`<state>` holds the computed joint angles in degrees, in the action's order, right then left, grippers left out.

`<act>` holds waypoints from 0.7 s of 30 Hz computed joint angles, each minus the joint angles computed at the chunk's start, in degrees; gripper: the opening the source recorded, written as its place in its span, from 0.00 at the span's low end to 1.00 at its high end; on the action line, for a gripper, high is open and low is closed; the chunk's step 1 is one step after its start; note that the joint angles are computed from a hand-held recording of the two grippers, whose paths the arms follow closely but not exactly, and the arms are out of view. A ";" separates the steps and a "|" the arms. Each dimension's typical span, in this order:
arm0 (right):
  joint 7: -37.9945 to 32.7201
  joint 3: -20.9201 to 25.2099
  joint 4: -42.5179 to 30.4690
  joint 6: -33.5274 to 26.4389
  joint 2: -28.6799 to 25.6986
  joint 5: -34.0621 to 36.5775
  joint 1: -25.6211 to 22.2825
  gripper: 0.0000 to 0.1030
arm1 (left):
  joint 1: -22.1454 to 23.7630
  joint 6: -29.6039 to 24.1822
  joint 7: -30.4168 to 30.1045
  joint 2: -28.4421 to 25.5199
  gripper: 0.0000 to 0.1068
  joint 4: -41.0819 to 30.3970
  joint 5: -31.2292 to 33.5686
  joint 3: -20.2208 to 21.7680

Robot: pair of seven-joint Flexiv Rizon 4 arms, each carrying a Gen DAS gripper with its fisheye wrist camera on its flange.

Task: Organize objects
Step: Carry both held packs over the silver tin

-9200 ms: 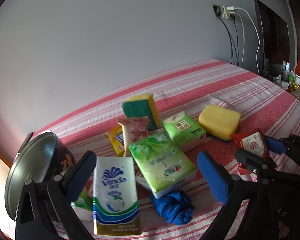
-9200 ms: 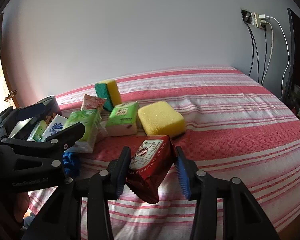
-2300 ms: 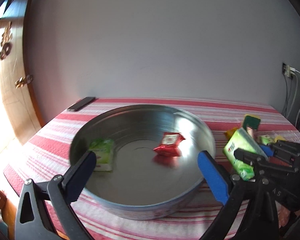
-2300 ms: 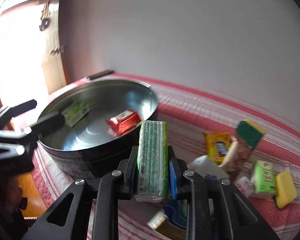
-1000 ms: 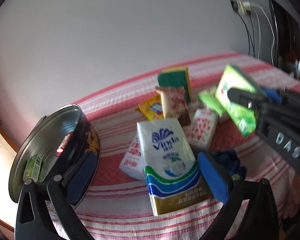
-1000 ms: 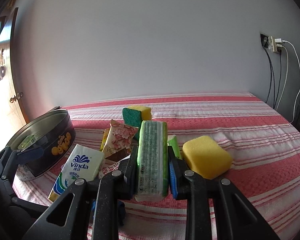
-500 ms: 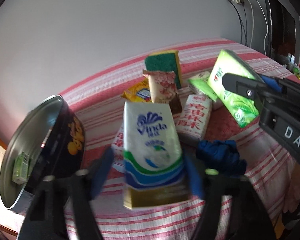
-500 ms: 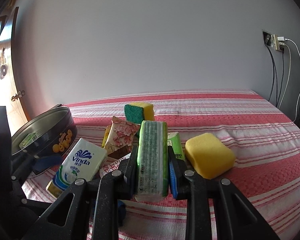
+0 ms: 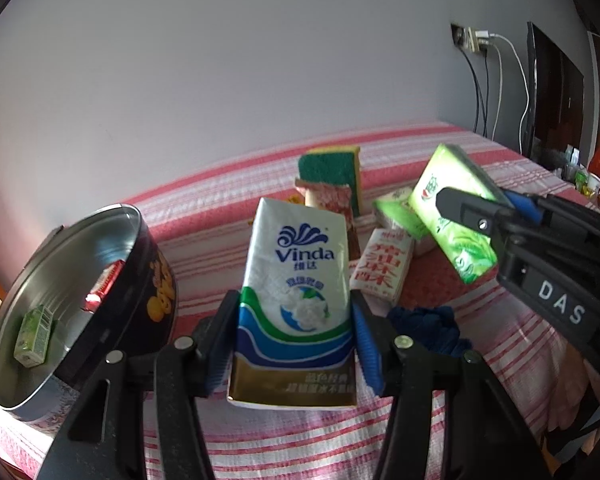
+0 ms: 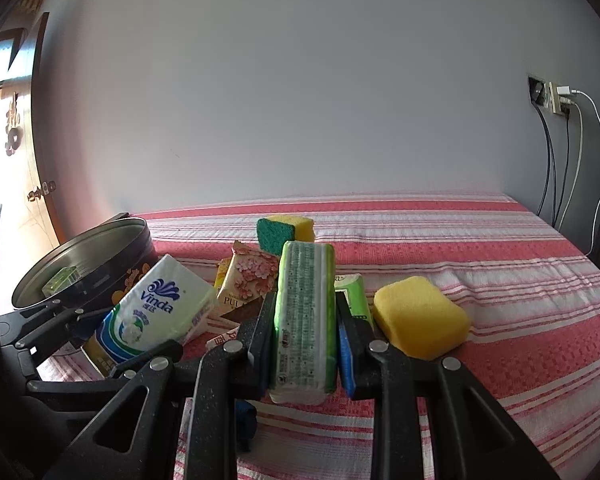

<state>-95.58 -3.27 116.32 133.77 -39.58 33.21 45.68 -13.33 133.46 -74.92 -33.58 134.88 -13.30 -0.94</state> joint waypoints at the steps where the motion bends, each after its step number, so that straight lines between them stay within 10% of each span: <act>1: -0.02 0.11 0.05 0.40 -0.07 -0.13 -0.05 0.27 | -0.05 0.71 -0.12 -0.17 0.50 -0.06 0.12 0.08; 21: -3.82 3.62 -0.09 9.03 -1.84 0.14 -1.33 0.27 | 4.46 8.88 -6.54 -1.70 0.50 0.72 6.06 -1.23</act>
<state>-99.40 0.35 116.23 142.81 -41.42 33.35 44.35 -8.87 142.34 -81.46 -35.28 135.60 -7.24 -2.16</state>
